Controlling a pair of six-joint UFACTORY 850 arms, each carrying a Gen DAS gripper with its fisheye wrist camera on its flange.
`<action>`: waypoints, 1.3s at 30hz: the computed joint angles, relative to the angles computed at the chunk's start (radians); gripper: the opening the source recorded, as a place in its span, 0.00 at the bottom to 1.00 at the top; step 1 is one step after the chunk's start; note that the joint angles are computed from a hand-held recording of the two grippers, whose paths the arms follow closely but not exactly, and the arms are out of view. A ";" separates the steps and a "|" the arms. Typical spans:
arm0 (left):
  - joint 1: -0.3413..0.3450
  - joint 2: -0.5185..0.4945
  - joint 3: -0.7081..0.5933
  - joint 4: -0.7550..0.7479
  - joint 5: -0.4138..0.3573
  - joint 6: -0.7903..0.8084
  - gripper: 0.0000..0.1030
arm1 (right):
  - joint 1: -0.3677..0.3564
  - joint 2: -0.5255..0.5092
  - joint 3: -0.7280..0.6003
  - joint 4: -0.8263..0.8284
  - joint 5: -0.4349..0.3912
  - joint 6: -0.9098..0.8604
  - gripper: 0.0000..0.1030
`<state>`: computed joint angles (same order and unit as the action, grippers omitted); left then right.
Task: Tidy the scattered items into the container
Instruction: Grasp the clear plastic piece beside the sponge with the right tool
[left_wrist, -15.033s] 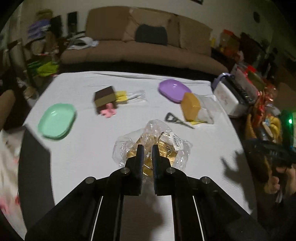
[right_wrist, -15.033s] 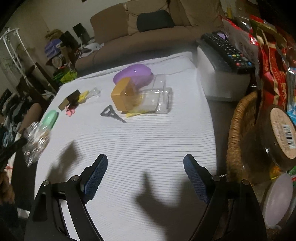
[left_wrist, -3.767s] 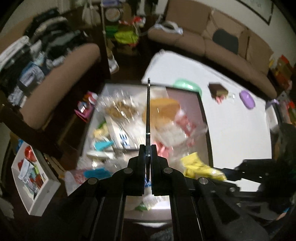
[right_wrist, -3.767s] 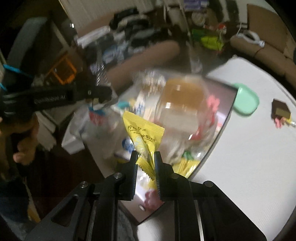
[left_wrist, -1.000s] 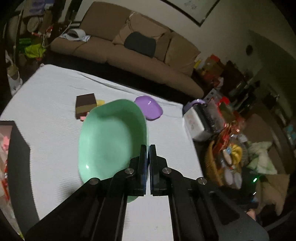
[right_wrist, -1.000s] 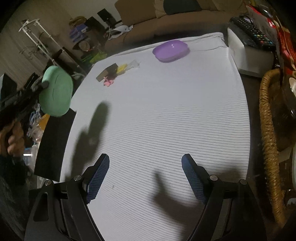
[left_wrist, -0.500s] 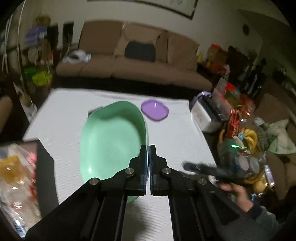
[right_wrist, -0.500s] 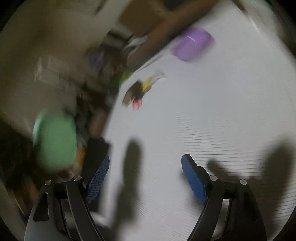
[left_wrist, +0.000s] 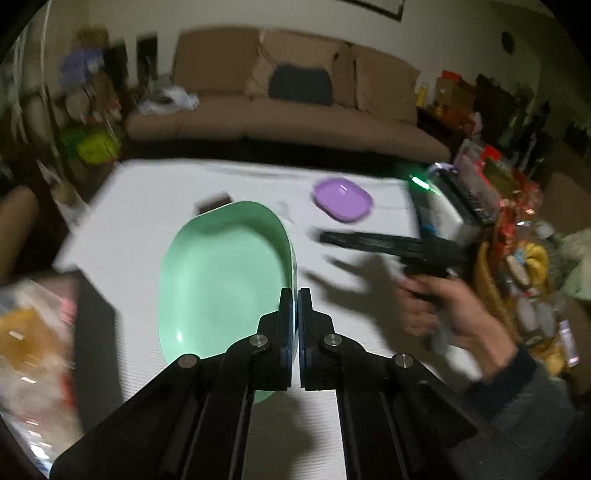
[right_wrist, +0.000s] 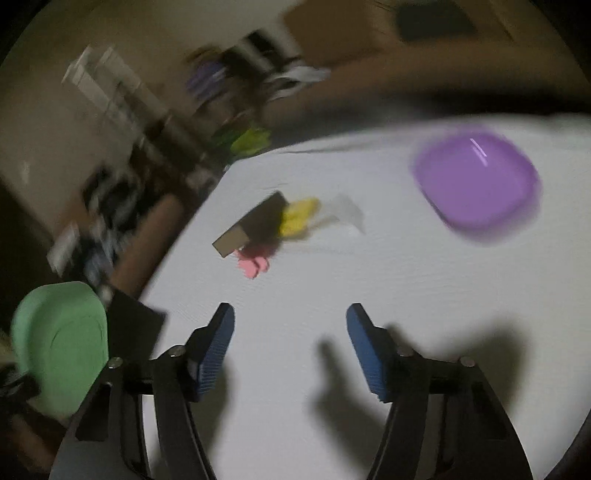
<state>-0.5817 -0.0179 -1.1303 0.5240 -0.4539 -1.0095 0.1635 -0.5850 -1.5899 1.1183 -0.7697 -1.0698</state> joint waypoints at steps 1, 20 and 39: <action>-0.001 -0.021 -0.009 -0.030 -0.006 0.036 0.02 | 0.014 -0.021 -0.028 -0.024 0.029 0.011 0.59; 0.004 -0.043 -0.027 -0.140 -0.032 0.156 0.02 | 0.150 -0.369 -0.536 -0.619 0.081 -0.111 0.49; -0.015 -0.004 0.008 0.072 -0.061 -0.084 0.02 | -0.002 0.157 0.179 -0.327 0.116 -0.173 0.08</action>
<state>-0.5965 -0.0215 -1.1223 0.5962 -0.5146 -1.0933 0.1618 -0.4280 -1.4111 0.7914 -0.6535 -1.2428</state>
